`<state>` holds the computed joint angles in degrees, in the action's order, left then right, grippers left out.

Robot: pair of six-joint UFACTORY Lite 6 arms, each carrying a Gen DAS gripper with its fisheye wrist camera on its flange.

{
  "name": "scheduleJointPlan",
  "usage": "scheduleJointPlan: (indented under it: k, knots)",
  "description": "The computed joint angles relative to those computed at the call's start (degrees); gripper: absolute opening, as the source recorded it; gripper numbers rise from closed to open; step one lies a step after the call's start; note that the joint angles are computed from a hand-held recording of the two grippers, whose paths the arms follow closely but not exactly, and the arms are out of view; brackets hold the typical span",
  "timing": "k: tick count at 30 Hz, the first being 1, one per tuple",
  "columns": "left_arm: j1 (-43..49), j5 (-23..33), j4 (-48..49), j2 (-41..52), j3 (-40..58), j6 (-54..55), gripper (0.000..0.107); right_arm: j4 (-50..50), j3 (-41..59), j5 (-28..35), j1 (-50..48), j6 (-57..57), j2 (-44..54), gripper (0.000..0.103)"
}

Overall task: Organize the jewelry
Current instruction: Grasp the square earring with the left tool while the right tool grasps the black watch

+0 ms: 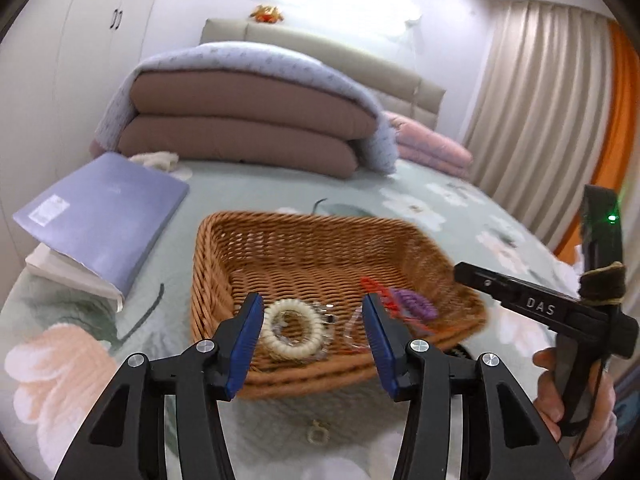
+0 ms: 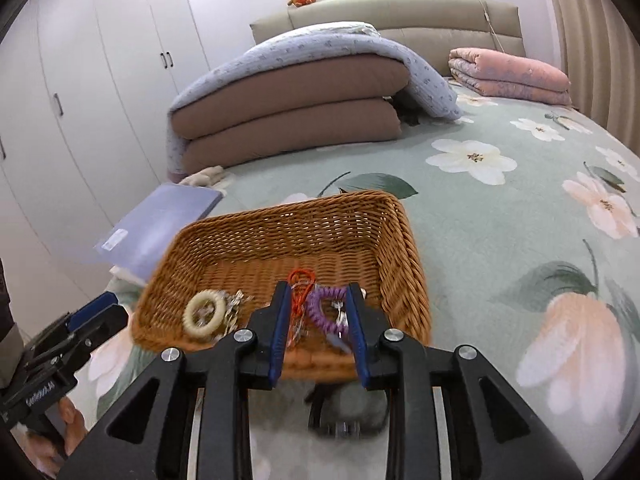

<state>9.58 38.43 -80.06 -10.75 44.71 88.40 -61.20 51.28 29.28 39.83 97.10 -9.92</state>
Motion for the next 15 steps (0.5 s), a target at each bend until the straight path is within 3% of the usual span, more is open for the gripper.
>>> scheduleJointPlan:
  k: [4, 7, 9, 11, 15]
  knots:
    - [6.2, 6.5, 5.6, -7.0, -2.8, -2.0, 0.053, 1.4, -7.0, 7.3, 7.1, 1.7, -9.9, 0.030]
    - [13.4, 16.2, 8.9, -7.1, -2.2, -3.3, 0.053, 1.7, -12.4, 11.1, 10.4, 3.8, -15.3, 0.030]
    - [17.1, 22.5, 11.1, -5.2, -1.8, -3.5, 0.053, 3.2, -15.8, 9.7, 9.1, 2.9, -17.9, 0.030]
    - [18.6, 25.1, 12.7, -3.6, -1.9, -2.6, 0.053, 4.6, -18.3, 7.4, 6.6, 1.3, -19.3, 0.030]
    - [16.1, 23.3, 15.5, -2.6, -5.7, 1.7, 0.053, 6.5, -21.6, 1.2, 1.0, -1.5, -19.4, 0.030]
